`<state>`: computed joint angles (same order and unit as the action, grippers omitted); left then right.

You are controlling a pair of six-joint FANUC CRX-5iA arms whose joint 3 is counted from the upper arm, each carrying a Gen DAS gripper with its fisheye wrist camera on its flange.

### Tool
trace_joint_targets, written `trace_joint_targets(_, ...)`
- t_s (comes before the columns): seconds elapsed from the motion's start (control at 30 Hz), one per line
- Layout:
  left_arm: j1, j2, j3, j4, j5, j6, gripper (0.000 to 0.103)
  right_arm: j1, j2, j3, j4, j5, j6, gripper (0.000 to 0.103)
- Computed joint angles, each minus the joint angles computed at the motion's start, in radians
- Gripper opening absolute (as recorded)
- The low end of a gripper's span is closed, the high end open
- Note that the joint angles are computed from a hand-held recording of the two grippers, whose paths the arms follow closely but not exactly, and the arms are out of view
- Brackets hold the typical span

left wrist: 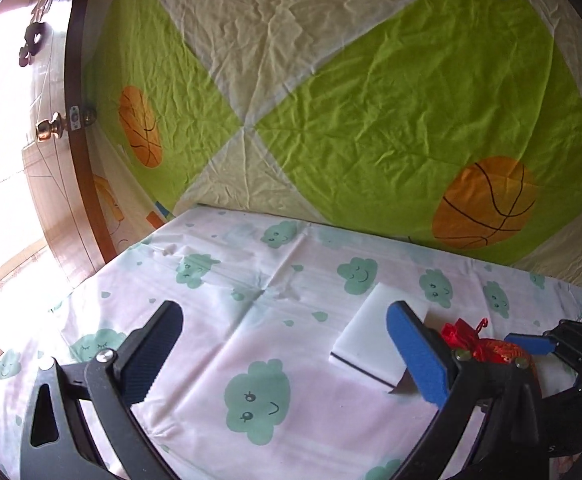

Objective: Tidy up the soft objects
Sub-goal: 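Grasp the red embroidered pouch with the right tool and lift it, then grasp the white sponge with the left tool while the right tool holds the pouch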

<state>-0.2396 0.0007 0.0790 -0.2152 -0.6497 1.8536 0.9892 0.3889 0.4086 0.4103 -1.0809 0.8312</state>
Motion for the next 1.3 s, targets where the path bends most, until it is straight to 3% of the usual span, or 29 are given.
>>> trace_joint_targets(0.1, -0.009, 0.001, 0.004, -0.015, 0.001, -0.003, 0.103, -0.005, -0.019, -0.025, -0.003, 0.022, -0.026, 0.049)
trace_joint_targets(0.17, -0.011, 0.001, 0.004, -0.018, 0.000, -0.010, 0.103, -0.006, -0.032, -0.039, -0.005, 0.026, -0.053, 0.043)
trace_joint_targets(0.23, -0.012, 0.002, 0.005, -0.021, -0.001, -0.008, 0.103, -0.002, -0.048, -0.057, -0.003, 0.031, -0.083, 0.027)
trace_joint_targets(0.33, -0.010, 0.004, 0.006, -0.021, -0.006, -0.005, 0.103, -0.004, -0.100, -0.114, -0.029, 0.090, -0.189, 0.017)
trace_joint_targets(0.4, -0.010, 0.006, 0.006, -0.022, -0.007, -0.007, 0.103, 0.018, -0.140, -0.188, 0.044, 0.137, -0.306, 0.016)
trace_joint_targets(0.47, -0.007, 0.010, 0.002, -0.002, -0.007, -0.035, 0.103, 0.058, -0.165, -0.260, 0.202, 0.140, -0.462, 0.016)
trace_joint_targets(0.57, 0.017, 0.000, -0.044, 0.116, 0.037, -0.157, 0.103, 0.112, -0.190, -0.355, 0.475, 0.077, -0.749, 0.016)
trace_joint_targets(0.63, 0.021, 0.000, -0.060, 0.176, 0.050, -0.234, 0.103, 0.147, -0.176, -0.369, 0.608, -0.024, -0.836, 0.016)
trace_joint_targets(0.73, 0.015, 0.015, -0.051, 0.199, 0.035, -0.285, 0.103, 0.166, -0.179, -0.404, 0.727, -0.062, -0.924, 0.017)
trace_joint_targets(0.97, 0.000, 0.129, 0.049, 0.318, -0.086, -0.452, 0.103, 0.163, -0.192, -0.443, 0.807, -0.075, -1.021, 0.017)
trace_joint_targets(1.07, -0.032, 0.198, 0.151, 0.243, -0.146, -0.400, 0.103, 0.164, -0.199, -0.455, 0.816, -0.061, -1.029, 0.017)
trace_joint_targets(1.17, -0.055, 0.278, 0.272, 0.176, -0.270, -0.356, 0.101, 0.166, -0.206, -0.465, 0.818, -0.052, -1.034, 0.017)
trace_joint_targets(1.23, -0.057, 0.318, 0.329, 0.156, -0.345, -0.333, 0.085, 0.165, -0.205, -0.462, 0.810, -0.050, -1.031, 0.017)
trace_joint_targets(1.27, -0.051, 0.325, 0.335, 0.164, -0.360, -0.328, 0.083, 0.166, -0.202, -0.457, 0.803, -0.053, -1.027, 0.017)
trace_joint_targets(1.3, -0.038, 0.326, 0.323, 0.203, -0.355, -0.343, 0.071, 0.166, -0.200, -0.454, 0.799, -0.054, -1.024, 0.017)
